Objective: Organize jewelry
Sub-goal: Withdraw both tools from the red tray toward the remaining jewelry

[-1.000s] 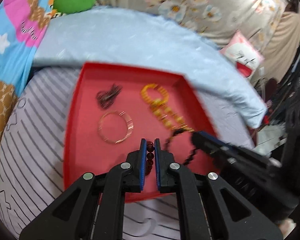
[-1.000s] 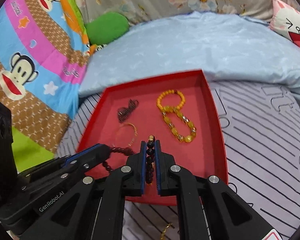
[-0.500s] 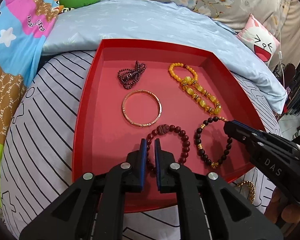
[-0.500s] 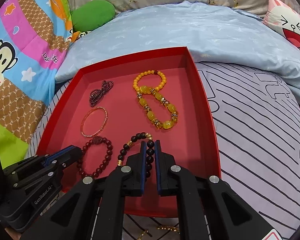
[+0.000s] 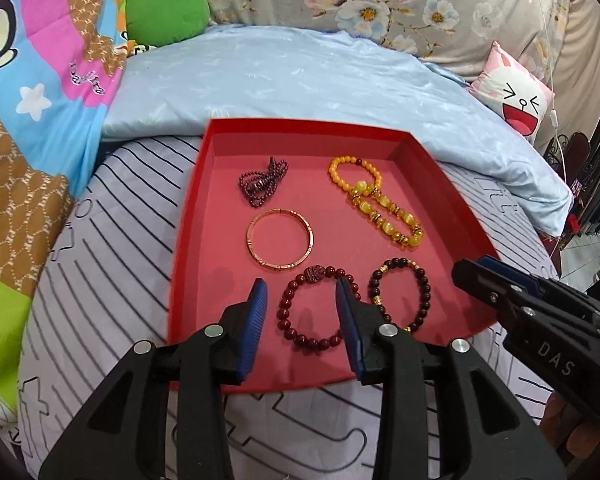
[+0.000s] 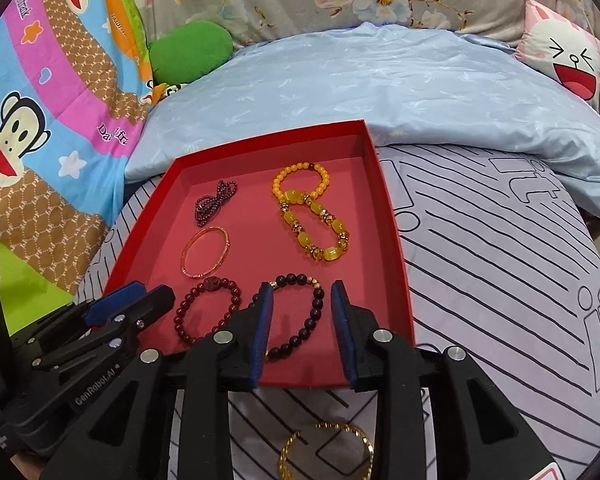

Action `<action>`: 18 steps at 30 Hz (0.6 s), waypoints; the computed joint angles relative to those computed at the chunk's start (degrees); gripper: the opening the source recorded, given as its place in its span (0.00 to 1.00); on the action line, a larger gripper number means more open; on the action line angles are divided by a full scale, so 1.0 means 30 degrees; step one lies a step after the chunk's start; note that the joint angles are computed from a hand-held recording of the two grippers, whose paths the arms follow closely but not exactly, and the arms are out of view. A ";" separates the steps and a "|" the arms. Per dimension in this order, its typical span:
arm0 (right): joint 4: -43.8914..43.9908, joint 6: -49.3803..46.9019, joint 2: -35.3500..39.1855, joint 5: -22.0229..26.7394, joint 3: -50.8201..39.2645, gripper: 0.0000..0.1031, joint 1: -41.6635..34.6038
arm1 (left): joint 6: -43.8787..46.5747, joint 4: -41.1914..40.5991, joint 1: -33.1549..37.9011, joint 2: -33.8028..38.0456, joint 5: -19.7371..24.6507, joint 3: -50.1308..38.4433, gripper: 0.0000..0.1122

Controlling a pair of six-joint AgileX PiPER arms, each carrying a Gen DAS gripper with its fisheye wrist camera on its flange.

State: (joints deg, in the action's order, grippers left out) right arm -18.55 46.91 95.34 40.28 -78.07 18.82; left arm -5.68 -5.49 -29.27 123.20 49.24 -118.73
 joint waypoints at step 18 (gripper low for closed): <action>-0.2154 0.4421 -0.5109 0.1580 0.5264 0.29 0.3225 | 0.0076 0.0233 -0.0285 -0.6556 -0.2706 0.9670 0.31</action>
